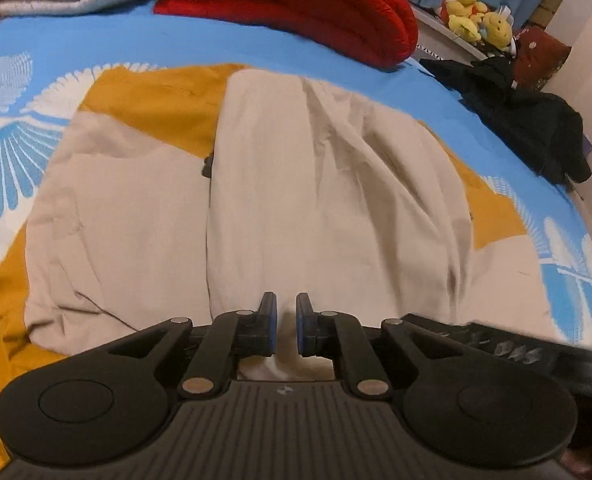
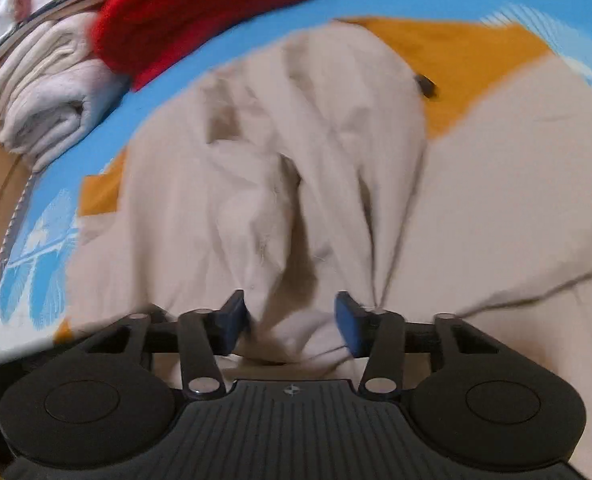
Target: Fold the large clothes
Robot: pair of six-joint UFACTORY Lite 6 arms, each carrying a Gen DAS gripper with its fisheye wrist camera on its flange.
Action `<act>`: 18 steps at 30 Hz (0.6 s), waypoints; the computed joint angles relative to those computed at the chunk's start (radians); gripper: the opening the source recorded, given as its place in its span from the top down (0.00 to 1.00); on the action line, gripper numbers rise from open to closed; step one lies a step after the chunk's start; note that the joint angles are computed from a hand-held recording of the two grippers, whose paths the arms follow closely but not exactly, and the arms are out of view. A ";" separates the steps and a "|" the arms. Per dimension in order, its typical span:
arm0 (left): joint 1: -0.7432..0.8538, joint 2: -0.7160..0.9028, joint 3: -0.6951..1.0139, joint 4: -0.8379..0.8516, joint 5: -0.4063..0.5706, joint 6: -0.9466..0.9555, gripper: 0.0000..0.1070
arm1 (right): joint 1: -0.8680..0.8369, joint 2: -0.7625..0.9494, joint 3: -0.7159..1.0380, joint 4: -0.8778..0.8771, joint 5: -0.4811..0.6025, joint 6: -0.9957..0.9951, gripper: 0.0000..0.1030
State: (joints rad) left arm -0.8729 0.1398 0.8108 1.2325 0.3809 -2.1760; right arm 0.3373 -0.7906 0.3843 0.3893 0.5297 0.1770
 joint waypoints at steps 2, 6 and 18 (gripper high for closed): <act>0.031 0.074 0.029 -0.118 -0.027 0.119 0.93 | -0.032 -0.005 0.020 0.042 0.028 -0.030 0.54; 0.043 0.020 0.016 -0.168 -0.015 0.146 0.92 | 0.006 -0.087 0.028 -0.046 0.085 0.083 0.53; 0.004 -0.206 -0.016 -0.322 0.152 0.345 0.72 | -0.169 -0.206 0.005 -0.041 0.162 0.021 0.52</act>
State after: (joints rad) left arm -0.8687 -0.0659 0.7947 0.9107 0.5326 -1.8309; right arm 0.1681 -0.9962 0.3890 0.3483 0.6921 0.1983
